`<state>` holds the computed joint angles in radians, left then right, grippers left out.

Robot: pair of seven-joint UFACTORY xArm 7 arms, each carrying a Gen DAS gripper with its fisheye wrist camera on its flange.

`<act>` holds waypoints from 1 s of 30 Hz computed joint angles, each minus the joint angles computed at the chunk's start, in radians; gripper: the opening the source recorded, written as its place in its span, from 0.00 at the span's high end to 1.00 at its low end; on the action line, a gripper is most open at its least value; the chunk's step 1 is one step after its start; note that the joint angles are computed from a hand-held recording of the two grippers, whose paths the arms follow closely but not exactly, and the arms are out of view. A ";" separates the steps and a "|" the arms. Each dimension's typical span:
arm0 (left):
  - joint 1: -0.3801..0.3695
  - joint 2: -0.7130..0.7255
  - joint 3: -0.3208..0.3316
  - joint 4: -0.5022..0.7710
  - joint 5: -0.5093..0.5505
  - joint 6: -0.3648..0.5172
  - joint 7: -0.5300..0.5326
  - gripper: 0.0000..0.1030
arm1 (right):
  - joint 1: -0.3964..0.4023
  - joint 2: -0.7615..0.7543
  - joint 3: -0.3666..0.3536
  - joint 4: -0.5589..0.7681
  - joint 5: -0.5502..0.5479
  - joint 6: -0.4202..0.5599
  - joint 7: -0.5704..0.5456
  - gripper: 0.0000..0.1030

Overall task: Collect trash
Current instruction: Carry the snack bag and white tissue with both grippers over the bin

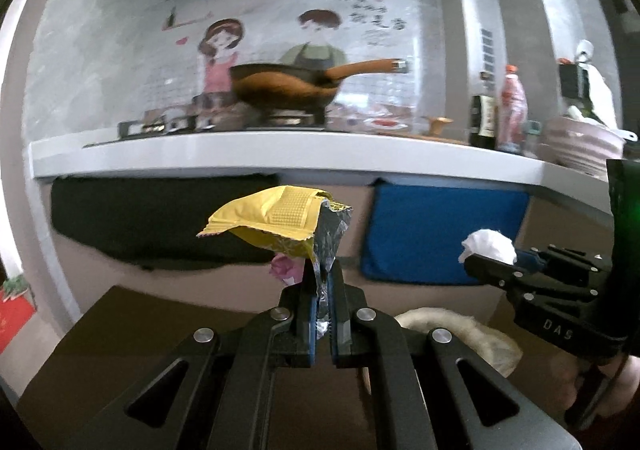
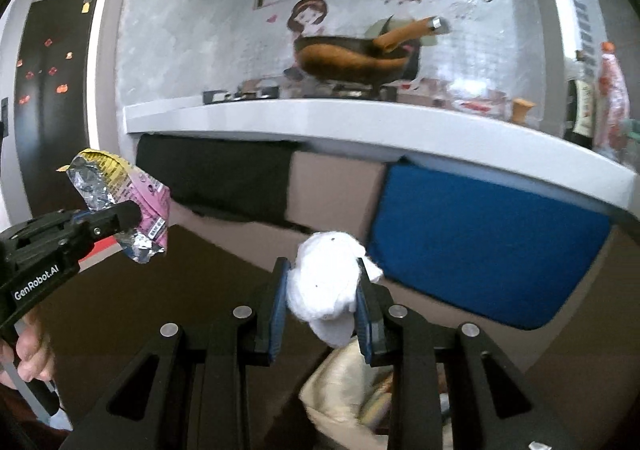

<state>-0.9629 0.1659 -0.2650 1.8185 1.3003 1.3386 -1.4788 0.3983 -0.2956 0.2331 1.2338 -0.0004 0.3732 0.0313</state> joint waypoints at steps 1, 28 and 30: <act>-0.005 0.020 -0.003 0.027 0.006 -0.001 0.012 0.96 | -0.006 -0.017 -0.005 -0.010 -0.002 0.000 0.002 0.73; -0.029 0.522 0.191 0.578 -0.407 -0.303 0.287 0.96 | -0.032 -0.073 -0.166 -0.219 0.182 -0.064 -0.099 0.73; -0.012 0.532 0.200 0.567 -0.453 -0.327 0.298 0.96 | -0.019 -0.039 -0.182 -0.208 0.220 -0.062 -0.122 0.73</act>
<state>-0.9750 0.6976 -0.0651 2.3856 0.8477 1.0119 -1.1807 0.3794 -0.3345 0.0513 1.0259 0.2201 0.3112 -0.0908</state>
